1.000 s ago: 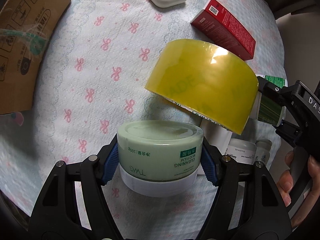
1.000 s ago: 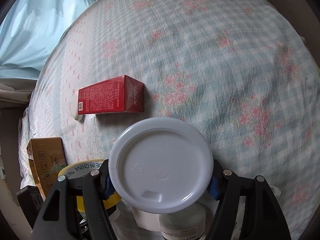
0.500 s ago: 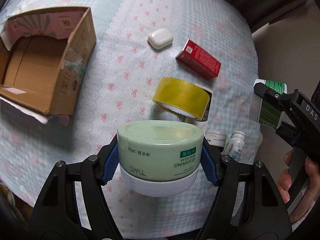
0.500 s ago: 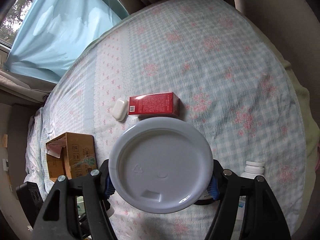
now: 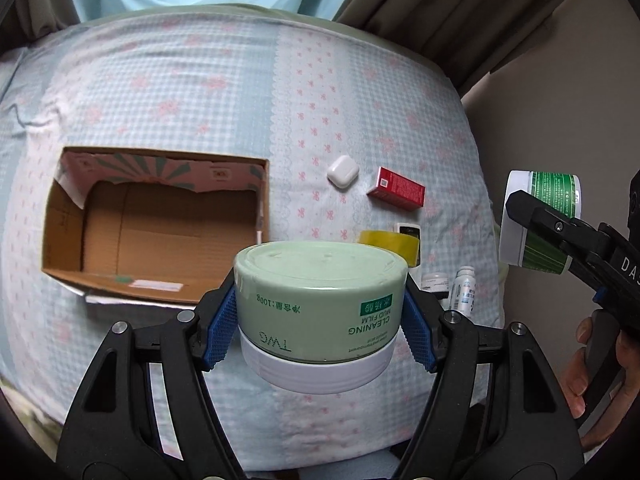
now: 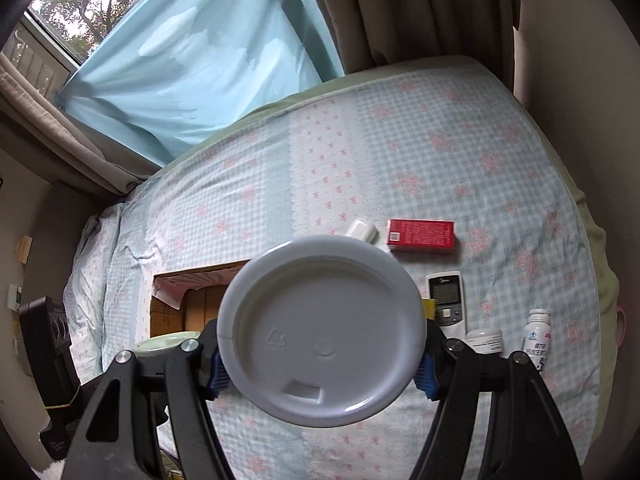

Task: Organize rigid objects
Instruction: 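Carry both jars over the cardboard box and release them inside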

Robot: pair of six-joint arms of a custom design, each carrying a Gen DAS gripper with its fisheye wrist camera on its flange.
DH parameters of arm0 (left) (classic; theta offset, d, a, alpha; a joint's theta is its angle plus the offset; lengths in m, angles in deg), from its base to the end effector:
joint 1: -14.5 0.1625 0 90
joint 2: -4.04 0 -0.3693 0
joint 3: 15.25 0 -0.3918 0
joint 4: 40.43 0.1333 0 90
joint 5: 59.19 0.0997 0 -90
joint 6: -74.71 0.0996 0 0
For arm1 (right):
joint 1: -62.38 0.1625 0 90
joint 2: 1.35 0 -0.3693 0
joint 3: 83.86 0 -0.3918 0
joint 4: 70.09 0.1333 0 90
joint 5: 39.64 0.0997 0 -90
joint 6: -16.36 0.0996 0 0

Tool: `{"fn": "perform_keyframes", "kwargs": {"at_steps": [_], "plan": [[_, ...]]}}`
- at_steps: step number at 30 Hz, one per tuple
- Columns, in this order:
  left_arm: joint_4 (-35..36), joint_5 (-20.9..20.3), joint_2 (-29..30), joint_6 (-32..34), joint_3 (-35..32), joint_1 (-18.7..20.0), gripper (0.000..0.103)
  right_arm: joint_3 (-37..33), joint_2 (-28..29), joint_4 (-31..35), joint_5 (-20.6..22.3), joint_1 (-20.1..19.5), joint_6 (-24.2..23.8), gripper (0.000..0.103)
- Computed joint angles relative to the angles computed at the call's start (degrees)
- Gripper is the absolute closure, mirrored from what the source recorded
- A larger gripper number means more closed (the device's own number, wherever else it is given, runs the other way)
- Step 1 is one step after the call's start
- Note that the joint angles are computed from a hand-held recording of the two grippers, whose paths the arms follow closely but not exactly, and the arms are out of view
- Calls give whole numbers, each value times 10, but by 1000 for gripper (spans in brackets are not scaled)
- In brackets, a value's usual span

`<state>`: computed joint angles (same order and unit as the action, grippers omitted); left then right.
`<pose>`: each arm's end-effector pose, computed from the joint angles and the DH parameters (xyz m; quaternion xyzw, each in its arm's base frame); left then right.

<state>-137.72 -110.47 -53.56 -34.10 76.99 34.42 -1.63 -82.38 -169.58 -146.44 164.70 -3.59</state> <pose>-0.4722 -0.3792 0.1368 -0.2300 0.8908 -0.3199 0.2262 0.2220 -0.5265 0.4391 0.2641 -0.9508 0.0617 0.1501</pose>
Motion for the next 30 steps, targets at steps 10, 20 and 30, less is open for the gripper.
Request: {"fn": "perform_keyframes", "kwargs": {"at_steps": [10, 20, 30], "plan": [[93, -52, -237, 16, 172, -30, 35, 130, -17, -82, 3, 117, 144, 37], [111, -84, -396, 41, 302, 15, 35, 188, 52, -138, -7, 166, 144, 37], [-18, -85, -352, 208, 355, 135, 35, 245, 116, -175, -80, 139, 38, 37]]}}
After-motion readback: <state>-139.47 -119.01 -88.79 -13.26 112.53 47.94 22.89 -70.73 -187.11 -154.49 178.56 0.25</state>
